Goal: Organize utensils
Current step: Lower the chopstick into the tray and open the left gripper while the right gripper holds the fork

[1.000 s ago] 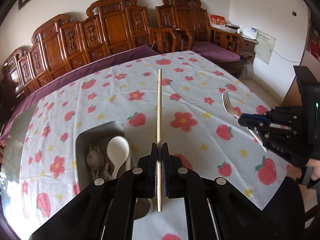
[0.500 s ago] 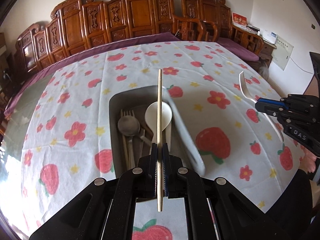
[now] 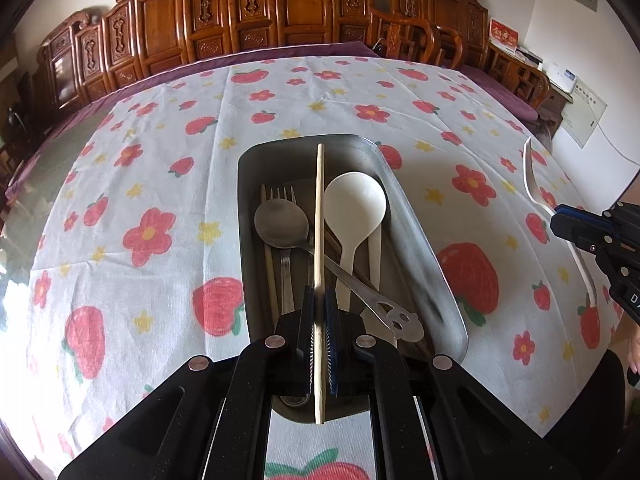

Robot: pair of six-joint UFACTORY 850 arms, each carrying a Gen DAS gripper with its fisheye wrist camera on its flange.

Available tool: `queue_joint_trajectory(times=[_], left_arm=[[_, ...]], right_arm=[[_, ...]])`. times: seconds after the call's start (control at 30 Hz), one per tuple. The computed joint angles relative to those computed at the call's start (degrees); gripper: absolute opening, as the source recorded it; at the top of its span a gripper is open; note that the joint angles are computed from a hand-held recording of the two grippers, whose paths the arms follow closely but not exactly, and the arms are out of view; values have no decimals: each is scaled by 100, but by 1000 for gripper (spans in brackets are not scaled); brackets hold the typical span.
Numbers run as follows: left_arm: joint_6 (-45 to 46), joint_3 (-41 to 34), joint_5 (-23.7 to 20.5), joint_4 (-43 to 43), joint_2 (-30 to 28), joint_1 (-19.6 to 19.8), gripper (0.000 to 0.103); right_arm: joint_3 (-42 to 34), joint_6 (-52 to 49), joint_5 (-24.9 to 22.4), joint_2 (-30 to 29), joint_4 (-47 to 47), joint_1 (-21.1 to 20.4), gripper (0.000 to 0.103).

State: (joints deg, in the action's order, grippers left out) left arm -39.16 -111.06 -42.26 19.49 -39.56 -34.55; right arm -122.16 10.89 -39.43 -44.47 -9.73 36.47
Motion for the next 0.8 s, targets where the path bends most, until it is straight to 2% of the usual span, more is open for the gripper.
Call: queue_joint_trajectory(times=[0.23, 0.53, 0.8], left_arm=[[-430, 215, 306, 422, 167, -16, 4], [-435, 410, 709, 338, 325, 65, 4], [-194, 502, 1039, -85, 396, 168, 4]], right_arm=[[-511, -149, -255, -368, 144, 7, 8], [-1321, -274, -499, -838, 408, 45, 8], [-2206, -411, -770, -1305, 640, 127, 8]])
